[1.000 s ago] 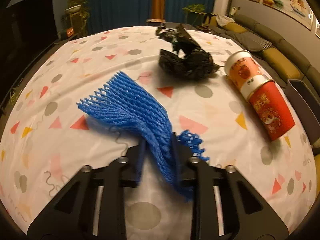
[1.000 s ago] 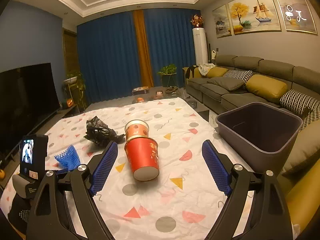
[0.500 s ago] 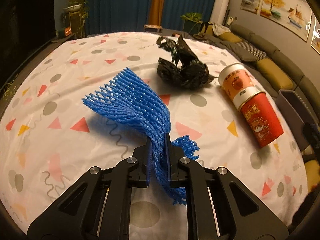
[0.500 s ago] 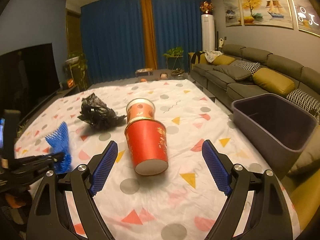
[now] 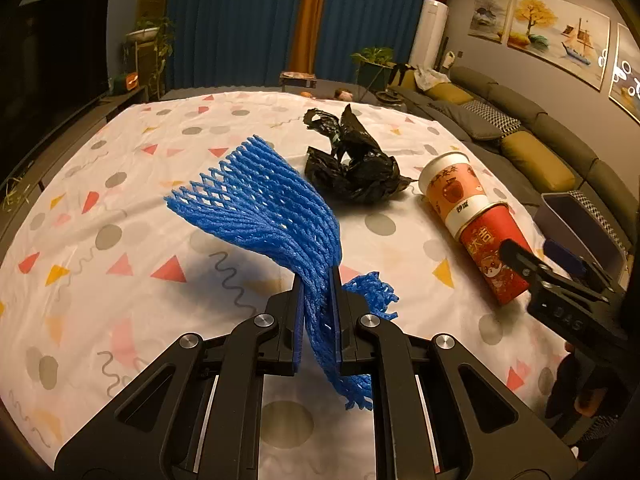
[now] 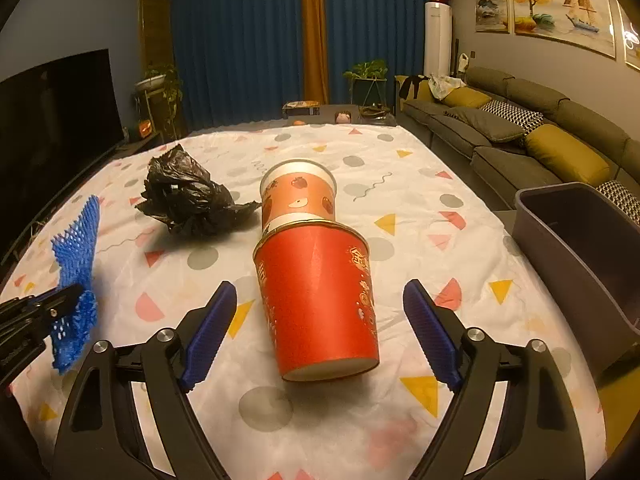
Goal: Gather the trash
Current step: 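Grasp the blue foam net with the left tool while the right tool grasps the stacked red cups, then carry the blue net and red cup over the grey bin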
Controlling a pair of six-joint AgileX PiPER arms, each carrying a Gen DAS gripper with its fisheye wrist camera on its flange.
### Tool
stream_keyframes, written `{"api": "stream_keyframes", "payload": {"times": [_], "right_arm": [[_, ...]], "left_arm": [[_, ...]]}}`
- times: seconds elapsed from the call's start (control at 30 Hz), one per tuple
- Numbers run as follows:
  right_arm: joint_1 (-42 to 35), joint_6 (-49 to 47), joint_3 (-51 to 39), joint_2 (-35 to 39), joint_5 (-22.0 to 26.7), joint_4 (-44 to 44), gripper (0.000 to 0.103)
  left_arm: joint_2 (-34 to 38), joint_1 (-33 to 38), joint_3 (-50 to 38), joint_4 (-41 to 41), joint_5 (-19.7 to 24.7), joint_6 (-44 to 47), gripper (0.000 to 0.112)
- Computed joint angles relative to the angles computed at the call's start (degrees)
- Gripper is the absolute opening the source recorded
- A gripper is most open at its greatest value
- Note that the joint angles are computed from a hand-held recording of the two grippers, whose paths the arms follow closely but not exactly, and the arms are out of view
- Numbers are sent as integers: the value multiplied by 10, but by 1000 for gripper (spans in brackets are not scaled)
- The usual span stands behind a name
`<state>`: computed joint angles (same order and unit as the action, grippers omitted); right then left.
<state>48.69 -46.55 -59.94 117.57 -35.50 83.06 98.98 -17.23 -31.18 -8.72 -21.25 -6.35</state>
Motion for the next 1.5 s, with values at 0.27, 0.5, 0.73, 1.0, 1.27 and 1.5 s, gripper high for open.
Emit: {"api": "stream_keyframes", "payload": {"times": [0.27,0.5,0.73,1.0,1.27,1.5], "right_arm": [[-28,-23,-16,8,57,14,70],[-36,15,4,-1,77,-22,60],[-10,110,71,-43,45,-80,58],[36,170,151,-111,-12,-89,58],[71,180,207,-175,-73,-65,58],[83,196,248,-217,-108,-64,58]], "left_arm": [[3,0,0,10,-1,-9,10],[6,6,2,31,-5,-32,10],[6,9,6,49,-13,-45,10],[-2,-6,10,28,-16,-28,10],[-46,-69,16,-88,-4,75,10],[-75,-143,-9,-238,17,208,10]]}}
